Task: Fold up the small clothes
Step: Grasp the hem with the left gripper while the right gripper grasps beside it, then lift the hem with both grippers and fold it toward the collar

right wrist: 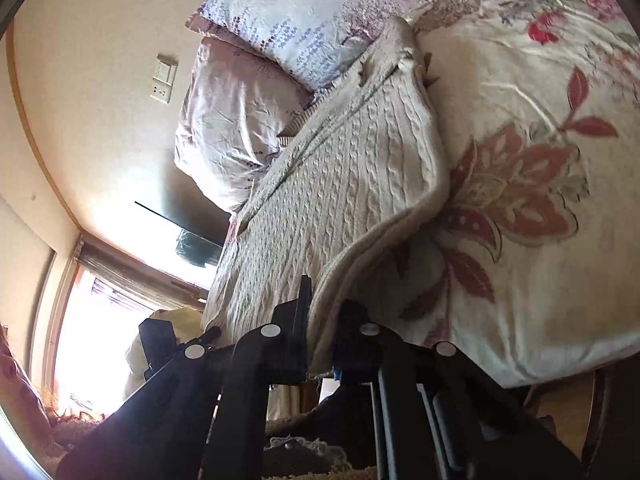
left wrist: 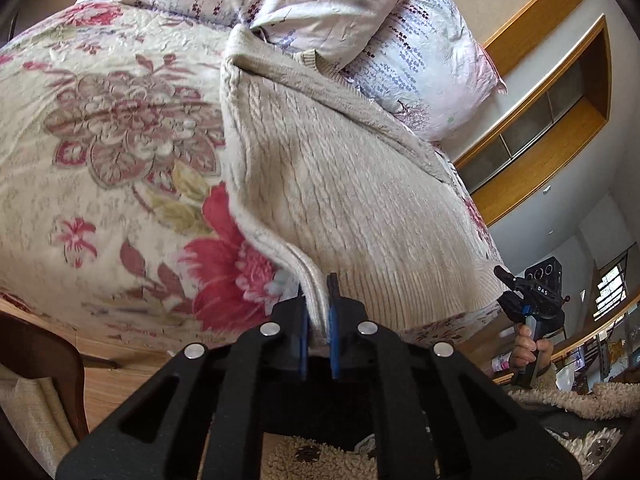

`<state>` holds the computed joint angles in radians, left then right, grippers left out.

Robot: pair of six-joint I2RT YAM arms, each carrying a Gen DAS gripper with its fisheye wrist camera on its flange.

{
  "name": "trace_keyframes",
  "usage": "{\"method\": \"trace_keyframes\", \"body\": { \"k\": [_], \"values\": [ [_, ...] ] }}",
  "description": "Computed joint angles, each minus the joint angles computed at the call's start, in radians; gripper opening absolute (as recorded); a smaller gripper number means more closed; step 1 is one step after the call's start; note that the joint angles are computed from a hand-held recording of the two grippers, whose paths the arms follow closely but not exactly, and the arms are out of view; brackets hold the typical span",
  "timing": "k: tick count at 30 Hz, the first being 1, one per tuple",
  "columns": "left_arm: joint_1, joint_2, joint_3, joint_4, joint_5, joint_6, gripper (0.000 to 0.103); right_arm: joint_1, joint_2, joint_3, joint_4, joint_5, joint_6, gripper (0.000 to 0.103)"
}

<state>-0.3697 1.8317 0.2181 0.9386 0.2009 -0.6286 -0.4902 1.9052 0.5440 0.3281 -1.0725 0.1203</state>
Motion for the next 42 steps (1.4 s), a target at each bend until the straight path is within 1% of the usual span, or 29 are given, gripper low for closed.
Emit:
{"method": "trace_keyframes", "body": {
  "k": [4,8,10,14,17,22,24,26,30,32,33,36,39,40,42],
  "values": [
    [0.077,-0.117,0.081,-0.139,-0.017,0.064,0.007,0.035,-0.05,0.028,0.145,0.041,0.139,0.008],
    [0.158,-0.121,0.244,-0.256,-0.023,0.103,0.007,0.089,-0.055,0.115,0.242,0.131,0.237,0.008],
    [0.187,-0.084,0.344,-0.305,-0.027,0.115,0.007,0.112,-0.03,0.177,0.269,0.168,0.275,0.008],
    [0.233,0.016,0.535,-0.392,-0.028,0.128,0.007,0.15,0.03,0.308,0.26,0.254,0.305,0.008],
    [0.258,0.103,0.678,-0.457,-0.007,0.11,0.007,0.181,0.086,0.41,0.238,0.304,0.33,0.008],
    [0.281,0.244,0.898,-0.532,-0.033,0.09,0.007,0.224,0.191,0.6,0.233,0.39,0.397,0.008],
    [0.29,0.316,1.008,-0.577,-0.034,0.061,0.007,0.246,0.245,0.692,0.203,0.445,0.41,0.008],
    [0.291,0.394,1.136,-0.652,-0.049,0.044,0.007,0.269,0.319,0.798,0.149,0.498,0.416,0.008],
    [0.288,0.545,1.386,-0.815,-0.068,0.032,0.007,0.3,0.486,1.036,-0.025,0.596,0.436,0.008],
    [0.287,0.61,1.488,-0.885,-0.077,0.033,0.007,0.302,0.555,1.127,-0.089,0.627,0.461,0.008],
    [0.288,0.636,1.524,-0.906,-0.073,0.026,0.007,0.3,0.582,1.158,-0.113,0.639,0.477,0.008],
    [0.291,0.692,1.599,-0.957,-0.059,0.014,0.007,0.292,0.63,1.205,-0.154,0.631,0.519,0.008],
    [0.289,0.727,1.65,-1.0,-0.06,0.018,0.008,0.295,0.64,1.22,-0.19,0.638,0.507,0.008],
    [0.287,0.735,1.663,-1.011,-0.062,0.018,0.01,0.297,0.642,1.228,-0.208,0.642,0.5,0.01],
    [0.285,0.739,1.665,-1.01,-0.064,0.017,0.011,0.299,0.649,1.252,-0.243,0.64,0.496,0.019]
  ]
}}
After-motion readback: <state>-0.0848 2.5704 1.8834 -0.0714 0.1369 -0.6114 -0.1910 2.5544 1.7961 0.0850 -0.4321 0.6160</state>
